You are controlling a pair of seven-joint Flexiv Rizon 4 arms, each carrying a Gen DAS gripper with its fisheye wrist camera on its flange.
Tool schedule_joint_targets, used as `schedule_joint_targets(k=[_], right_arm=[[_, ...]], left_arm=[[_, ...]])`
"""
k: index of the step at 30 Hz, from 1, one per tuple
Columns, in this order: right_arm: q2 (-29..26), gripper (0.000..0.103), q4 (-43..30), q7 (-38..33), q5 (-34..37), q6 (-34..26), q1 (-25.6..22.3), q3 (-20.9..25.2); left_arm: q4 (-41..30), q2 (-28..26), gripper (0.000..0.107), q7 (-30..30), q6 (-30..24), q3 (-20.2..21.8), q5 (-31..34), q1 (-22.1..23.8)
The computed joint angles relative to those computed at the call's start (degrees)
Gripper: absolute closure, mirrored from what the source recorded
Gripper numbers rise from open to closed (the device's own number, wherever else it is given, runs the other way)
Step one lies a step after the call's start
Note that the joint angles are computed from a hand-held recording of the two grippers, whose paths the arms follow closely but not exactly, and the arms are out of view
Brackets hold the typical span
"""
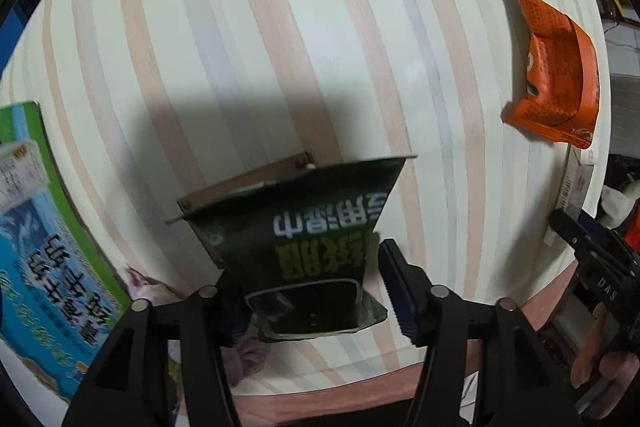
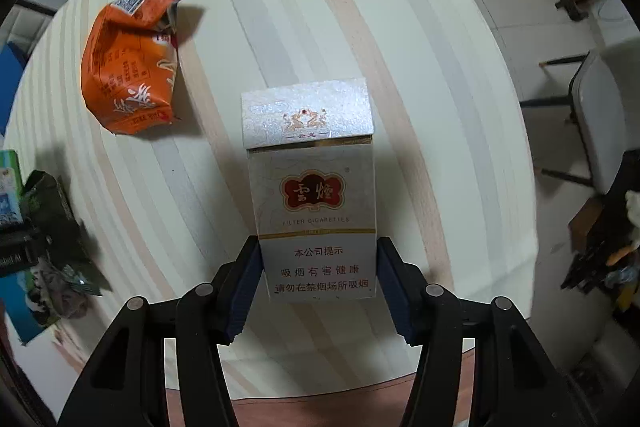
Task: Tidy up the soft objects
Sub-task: 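Grasp the green wipe pack with the left tool while the right tool grasps the white cigarette box, then place both items into the box's empty corner and open both tools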
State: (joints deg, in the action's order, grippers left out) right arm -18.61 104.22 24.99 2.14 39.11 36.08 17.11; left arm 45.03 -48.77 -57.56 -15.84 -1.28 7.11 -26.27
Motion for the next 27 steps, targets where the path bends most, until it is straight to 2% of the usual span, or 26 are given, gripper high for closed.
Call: schedule_joint_targets(k=[4,5,6,8,10,14,18,21,25,27], right_arm=[[0.39,0.036,0.47,2.28,-0.35,-0.19,-0.06,-0.5],[0.17,0.035,-0.49,1.64,-0.22,-2.41,-0.47,-0.55],[-0.43,0.035,-1.87,1.45,-0.27,-4.61,-0.5,-0.63],[-1.51,0.039,-4.13,1.9,-1.39,-7.6,-0.05,-1.12],[-1.87,0.044,-5.31,3.38,-2.22,-8.66,0.66,-1.33],[-3.11,0.046,-7.38,3.22,-2.12,-8.81,1.29,-1.03],[-2.2,0.046,-7.42,4.69,-4.26,-7.73,2.57,-1.35],[-2.58,0.046,-11.68,6.05,-8.39,-9.58,4.6,-2.04],[-4.41,0.046,-19.09,6.0,-14.54,-12.25,7.45,-3.3],[-6.67,0.046,-24.99,4.71,-17.51,-14.11,9.13,-4.16]], left_arm=[[6.4,3.31,0.051,-0.62,5.93,-0.14,0.55,-0.33],[10.25,5.35,0.054,-0.7,9.13,-0.09,1.05,-0.45],[12.88,6.79,0.064,-0.91,11.96,-0.02,1.89,-0.71],[13.2,7.04,0.073,-1.49,14.48,-0.73,2.34,-0.92],[16.49,9.07,0.074,-2.28,16.98,-0.79,1.98,-0.79],[22.73,13.51,0.075,-2.37,21.69,-1.83,0.19,0.57],[26.86,18.15,0.076,-0.29,24.06,-2.85,-2.71,3.03],[29.74,22.03,0.076,1.65,24.22,-3.69,-6.67,5.54],[27.42,23.91,0.076,4.38,22.02,-4.11,-11.15,9.28],[24.65,23.95,0.076,6.76,20.45,-2.91,-13.23,11.33]])
